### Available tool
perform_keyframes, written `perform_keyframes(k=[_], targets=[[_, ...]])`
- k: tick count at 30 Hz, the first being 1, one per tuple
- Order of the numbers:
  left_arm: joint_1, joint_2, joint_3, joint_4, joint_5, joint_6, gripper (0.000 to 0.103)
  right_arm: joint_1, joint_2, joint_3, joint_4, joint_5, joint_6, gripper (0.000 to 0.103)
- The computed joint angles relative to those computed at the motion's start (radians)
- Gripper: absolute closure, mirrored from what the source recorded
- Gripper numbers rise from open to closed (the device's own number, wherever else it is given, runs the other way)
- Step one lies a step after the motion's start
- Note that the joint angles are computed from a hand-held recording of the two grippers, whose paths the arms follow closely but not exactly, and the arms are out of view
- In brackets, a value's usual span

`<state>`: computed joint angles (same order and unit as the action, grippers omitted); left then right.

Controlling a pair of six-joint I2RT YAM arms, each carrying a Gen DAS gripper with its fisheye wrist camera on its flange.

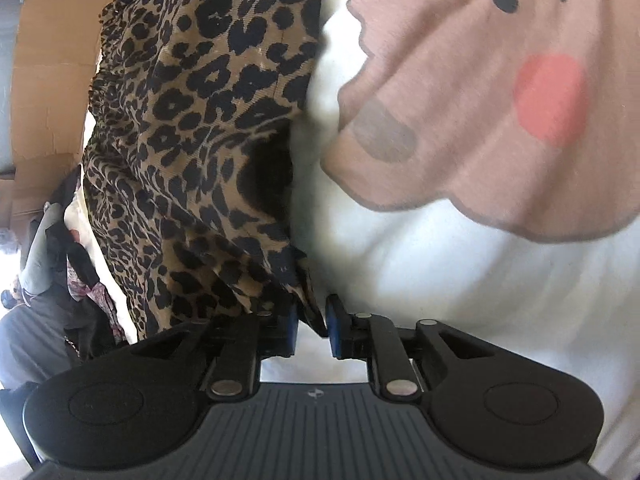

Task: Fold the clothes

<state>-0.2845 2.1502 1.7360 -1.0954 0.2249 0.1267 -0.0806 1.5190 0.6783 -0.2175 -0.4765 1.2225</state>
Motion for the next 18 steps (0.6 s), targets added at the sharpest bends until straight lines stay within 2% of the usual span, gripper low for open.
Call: perform_keyframes(k=[1, 2, 3, 4, 8, 11, 15, 18], targets=[[0.001, 0.003, 0.015, -0.018, -0.005, -0.001, 0.09, 0.002, -0.011, -0.002, -0.013, 0.003, 0.005, 0.078], [0.003, 0.002, 0.028, -0.036, -0.015, -0.004, 0.08, 0.002, -0.026, -0.005, -0.028, 0.008, 0.007, 0.077], [0.005, -0.006, 0.03, -0.045, -0.031, -0.006, 0.064, 0.002, -0.043, -0.007, -0.045, 0.014, 0.006, 0.075], [0.008, -0.018, 0.026, -0.05, -0.049, -0.006, 0.06, 0.002, -0.062, -0.009, -0.064, 0.024, 0.002, 0.073], [0.046, -0.059, 0.029, -0.082, -0.077, -0.029, 0.059, -0.012, -0.131, 0.012, -0.177, 0.051, -0.029, 0.073], [0.081, -0.071, 0.082, -0.125, -0.108, -0.053, 0.059, -0.027, -0.157, 0.065, -0.266, 0.072, -0.077, 0.073], [0.12, -0.049, 0.24, -0.22, -0.126, -0.047, 0.059, -0.042, -0.151, 0.196, -0.375, 0.077, -0.198, 0.073], [0.146, 0.005, 0.435, -0.32, -0.124, -0.027, 0.059, -0.062, -0.143, 0.303, -0.454, 0.072, -0.282, 0.073]])
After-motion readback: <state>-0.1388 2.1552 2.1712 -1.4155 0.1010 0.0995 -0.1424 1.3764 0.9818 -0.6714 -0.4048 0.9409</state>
